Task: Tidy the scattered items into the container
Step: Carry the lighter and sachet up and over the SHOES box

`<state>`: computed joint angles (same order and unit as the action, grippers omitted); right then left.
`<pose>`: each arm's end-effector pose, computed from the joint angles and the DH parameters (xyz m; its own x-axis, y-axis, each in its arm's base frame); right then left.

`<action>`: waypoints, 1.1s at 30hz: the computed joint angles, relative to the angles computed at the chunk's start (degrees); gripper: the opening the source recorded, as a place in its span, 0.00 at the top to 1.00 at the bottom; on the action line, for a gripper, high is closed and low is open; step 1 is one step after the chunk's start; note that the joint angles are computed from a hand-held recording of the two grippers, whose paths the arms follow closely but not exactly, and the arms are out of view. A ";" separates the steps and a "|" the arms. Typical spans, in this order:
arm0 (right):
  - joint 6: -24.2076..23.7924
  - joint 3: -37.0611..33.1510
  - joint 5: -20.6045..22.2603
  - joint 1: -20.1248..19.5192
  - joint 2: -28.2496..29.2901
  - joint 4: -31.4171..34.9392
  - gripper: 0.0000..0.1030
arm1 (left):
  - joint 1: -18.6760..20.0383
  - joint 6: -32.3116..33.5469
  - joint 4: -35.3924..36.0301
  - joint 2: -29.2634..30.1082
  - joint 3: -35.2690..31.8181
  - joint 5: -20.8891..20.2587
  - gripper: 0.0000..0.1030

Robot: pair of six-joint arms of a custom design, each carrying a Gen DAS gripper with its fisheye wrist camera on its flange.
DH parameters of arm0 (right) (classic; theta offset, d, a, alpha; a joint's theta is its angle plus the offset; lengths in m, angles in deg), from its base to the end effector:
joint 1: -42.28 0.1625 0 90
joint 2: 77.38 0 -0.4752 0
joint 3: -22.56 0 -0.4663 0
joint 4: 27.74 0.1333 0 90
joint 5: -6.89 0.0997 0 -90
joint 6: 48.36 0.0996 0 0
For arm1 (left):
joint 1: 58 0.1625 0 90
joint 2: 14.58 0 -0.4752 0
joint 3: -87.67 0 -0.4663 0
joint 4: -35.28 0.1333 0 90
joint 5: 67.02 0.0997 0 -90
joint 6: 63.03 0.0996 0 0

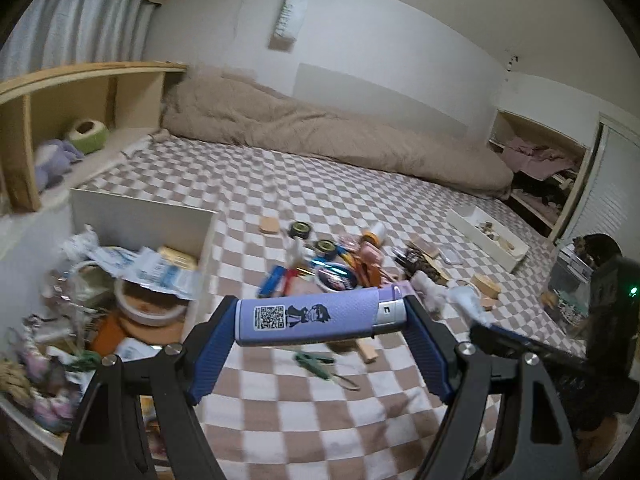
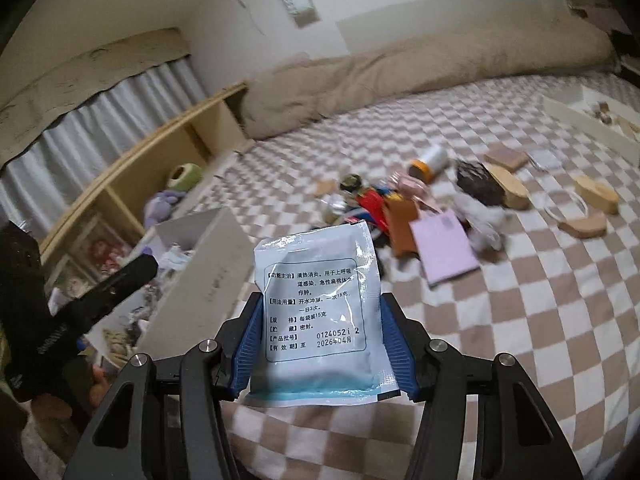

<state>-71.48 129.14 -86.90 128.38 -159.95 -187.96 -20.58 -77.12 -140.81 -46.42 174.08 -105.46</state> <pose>0.0837 -0.6353 0.4472 -0.9310 -0.1649 0.3255 -0.3463 0.6803 -0.6459 -0.5001 -0.6487 0.0326 -0.8467 0.1115 -0.5203 0.4855 0.5620 -0.6696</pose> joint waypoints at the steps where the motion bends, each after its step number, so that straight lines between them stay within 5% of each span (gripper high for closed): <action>1: 0.04 -0.12 0.74 0.42 0.07 0.05 0.44 | 0.00 -0.27 -0.25 -0.64 0.70 0.82 0.22; 10: -0.47 -1.94 3.57 3.60 1.94 2.41 0.44 | 0.31 -2.24 -2.74 -6.33 7.37 11.68 0.22; 18: -2.35 -3.15 1.30 7.23 5.16 4.18 0.44 | 0.75 -6.99 1.83 -11.14 12.48 18.49 0.22; 28: -4.33 -4.66 2.27 10.15 7.93 7.04 0.44 | 1.84 -24.08 25.29 -17.04 16.27 18.58 0.22; 33: -4.74 -6.28 2.89 11.41 9.72 9.01 0.44 | 2.36 -26.97 29.44 -18.18 17.37 17.63 0.22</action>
<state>-76.22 122.86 -84.00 139.79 -150.23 -178.94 -18.21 -104.09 -111.37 -64.60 191.45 -87.82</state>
